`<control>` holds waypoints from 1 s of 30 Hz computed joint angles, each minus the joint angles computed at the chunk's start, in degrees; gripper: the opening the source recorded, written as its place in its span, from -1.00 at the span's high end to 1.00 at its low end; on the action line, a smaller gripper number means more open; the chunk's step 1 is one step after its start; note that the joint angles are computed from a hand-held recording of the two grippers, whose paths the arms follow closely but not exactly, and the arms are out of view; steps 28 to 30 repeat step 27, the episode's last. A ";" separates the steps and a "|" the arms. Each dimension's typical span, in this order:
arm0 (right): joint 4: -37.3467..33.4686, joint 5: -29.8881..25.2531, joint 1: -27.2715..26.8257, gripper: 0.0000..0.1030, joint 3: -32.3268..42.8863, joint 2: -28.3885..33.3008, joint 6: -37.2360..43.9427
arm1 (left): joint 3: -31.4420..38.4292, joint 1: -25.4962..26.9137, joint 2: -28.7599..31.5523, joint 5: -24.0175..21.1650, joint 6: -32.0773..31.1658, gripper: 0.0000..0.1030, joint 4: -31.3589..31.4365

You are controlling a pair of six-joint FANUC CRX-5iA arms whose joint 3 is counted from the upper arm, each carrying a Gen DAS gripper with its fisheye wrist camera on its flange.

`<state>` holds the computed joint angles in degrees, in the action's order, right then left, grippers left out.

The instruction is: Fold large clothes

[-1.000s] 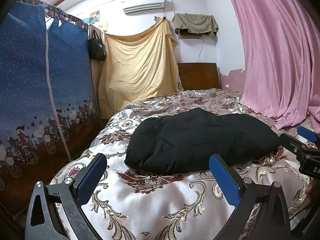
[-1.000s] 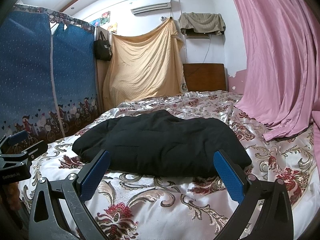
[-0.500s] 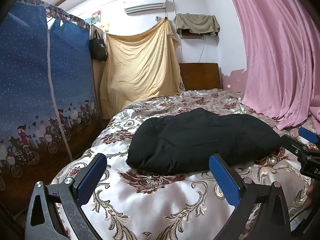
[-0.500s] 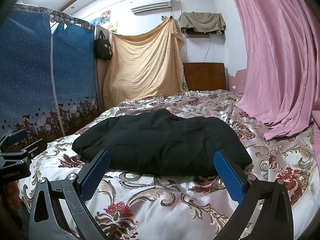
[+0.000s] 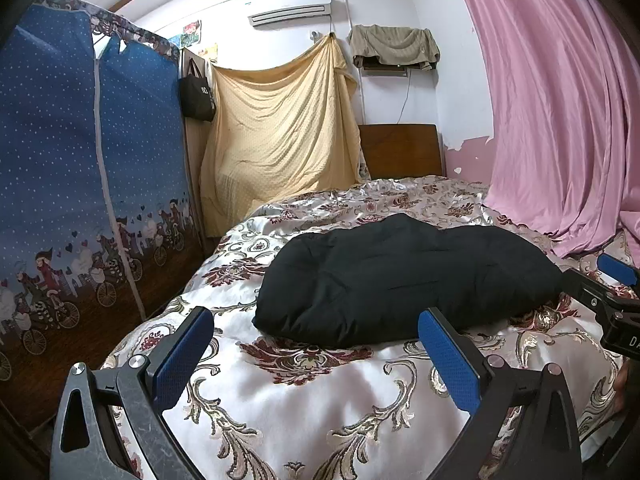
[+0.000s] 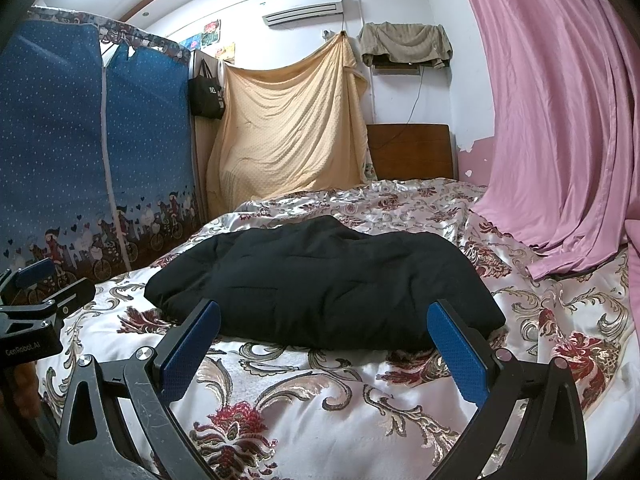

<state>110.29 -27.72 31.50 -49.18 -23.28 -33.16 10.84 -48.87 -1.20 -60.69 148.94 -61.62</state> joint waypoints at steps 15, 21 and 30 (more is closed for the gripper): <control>0.33 0.33 -0.33 -0.98 0.18 0.26 -0.26 | 0.10 0.05 0.02 -0.04 -0.26 -1.00 0.07; 0.02 0.22 -0.17 -0.98 0.23 0.24 -0.01 | 0.08 0.21 -0.03 0.14 -0.34 -1.00 0.40; -0.36 -0.14 0.18 -0.98 0.30 0.33 0.26 | -0.39 0.16 -0.17 0.22 0.29 -1.00 -0.05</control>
